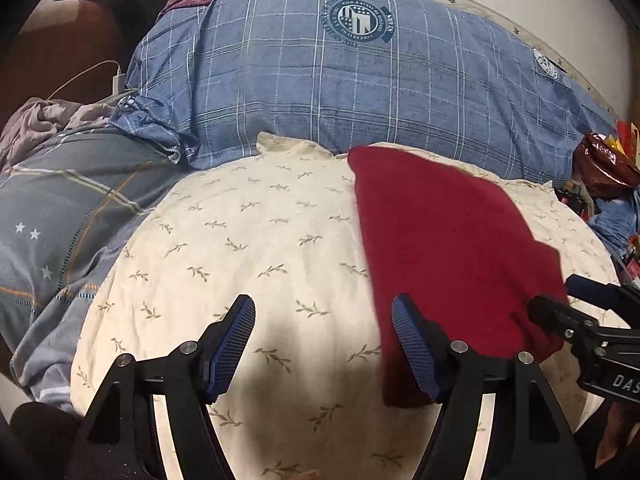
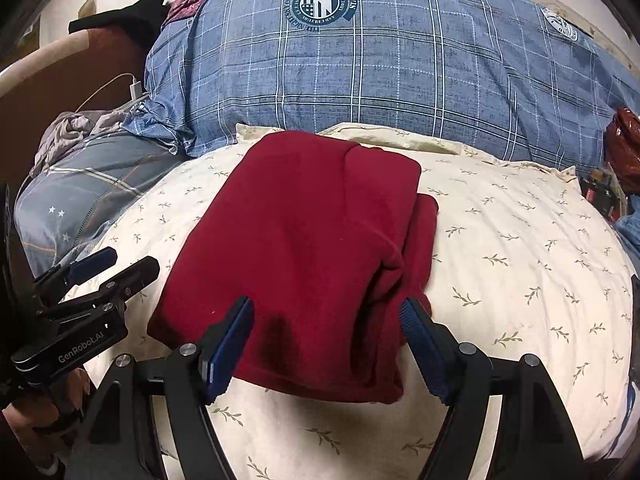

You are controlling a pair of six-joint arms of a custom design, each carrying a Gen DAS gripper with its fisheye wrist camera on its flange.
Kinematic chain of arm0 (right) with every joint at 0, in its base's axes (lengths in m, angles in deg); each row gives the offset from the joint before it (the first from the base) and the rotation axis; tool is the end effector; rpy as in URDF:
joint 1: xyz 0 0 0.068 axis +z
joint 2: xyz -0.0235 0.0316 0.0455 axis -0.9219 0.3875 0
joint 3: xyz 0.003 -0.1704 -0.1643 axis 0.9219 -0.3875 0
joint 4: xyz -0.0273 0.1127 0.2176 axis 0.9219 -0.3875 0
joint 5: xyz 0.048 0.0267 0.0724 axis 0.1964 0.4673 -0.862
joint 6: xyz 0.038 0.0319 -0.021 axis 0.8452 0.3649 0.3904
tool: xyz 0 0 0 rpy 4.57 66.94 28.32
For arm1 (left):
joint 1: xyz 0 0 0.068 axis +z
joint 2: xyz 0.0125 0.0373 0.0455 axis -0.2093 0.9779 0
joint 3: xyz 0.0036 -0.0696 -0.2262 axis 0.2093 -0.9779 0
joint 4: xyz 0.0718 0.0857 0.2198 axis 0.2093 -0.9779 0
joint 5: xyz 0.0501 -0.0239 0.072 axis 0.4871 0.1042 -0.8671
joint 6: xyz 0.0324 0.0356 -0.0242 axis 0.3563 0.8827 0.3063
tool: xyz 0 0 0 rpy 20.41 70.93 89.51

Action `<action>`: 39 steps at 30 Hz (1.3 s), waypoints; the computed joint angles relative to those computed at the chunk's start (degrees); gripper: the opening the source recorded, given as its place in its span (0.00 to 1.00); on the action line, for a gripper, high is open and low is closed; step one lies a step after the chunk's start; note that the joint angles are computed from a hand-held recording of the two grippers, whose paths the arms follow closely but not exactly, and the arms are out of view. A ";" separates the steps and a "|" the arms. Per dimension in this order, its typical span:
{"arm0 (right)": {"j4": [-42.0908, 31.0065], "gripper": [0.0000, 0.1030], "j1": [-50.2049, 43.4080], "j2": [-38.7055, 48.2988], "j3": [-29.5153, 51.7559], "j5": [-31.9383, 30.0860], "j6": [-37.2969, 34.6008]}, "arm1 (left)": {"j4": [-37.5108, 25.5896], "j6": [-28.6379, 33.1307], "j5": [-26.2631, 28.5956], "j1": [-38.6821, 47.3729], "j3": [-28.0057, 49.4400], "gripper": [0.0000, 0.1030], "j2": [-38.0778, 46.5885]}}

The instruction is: Fold small clothes

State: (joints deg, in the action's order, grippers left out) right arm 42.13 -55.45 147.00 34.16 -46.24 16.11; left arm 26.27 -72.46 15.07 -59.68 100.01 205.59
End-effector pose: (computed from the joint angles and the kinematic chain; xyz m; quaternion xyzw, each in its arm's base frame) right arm 0.3017 0.0670 0.0952 -0.1365 0.8957 0.0860 0.4144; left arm 0.2736 -0.2680 0.0910 -0.0602 0.8943 -0.0175 0.4430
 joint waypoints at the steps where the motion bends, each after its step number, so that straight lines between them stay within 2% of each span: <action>1: -0.09 0.75 -0.28 -0.32 0.11 -0.18 0.16 | -0.76 0.19 -0.38 -0.27 0.47 0.69 -0.20; 8: -0.12 0.76 -2.99 -3.45 -0.45 -2.26 0.99 | -7.32 1.54 -1.80 -1.63 5.02 0.69 -2.11; 21: -1.01 0.77 -7.69 -5.44 -0.99 -6.61 1.10 | -12.94 0.11 -1.52 -2.69 9.85 0.69 -1.94; 39: -1.87 0.78 -5.96 -4.19 -0.17 -5.48 1.08 | -13.54 0.16 -0.68 -2.04 10.90 0.69 -0.96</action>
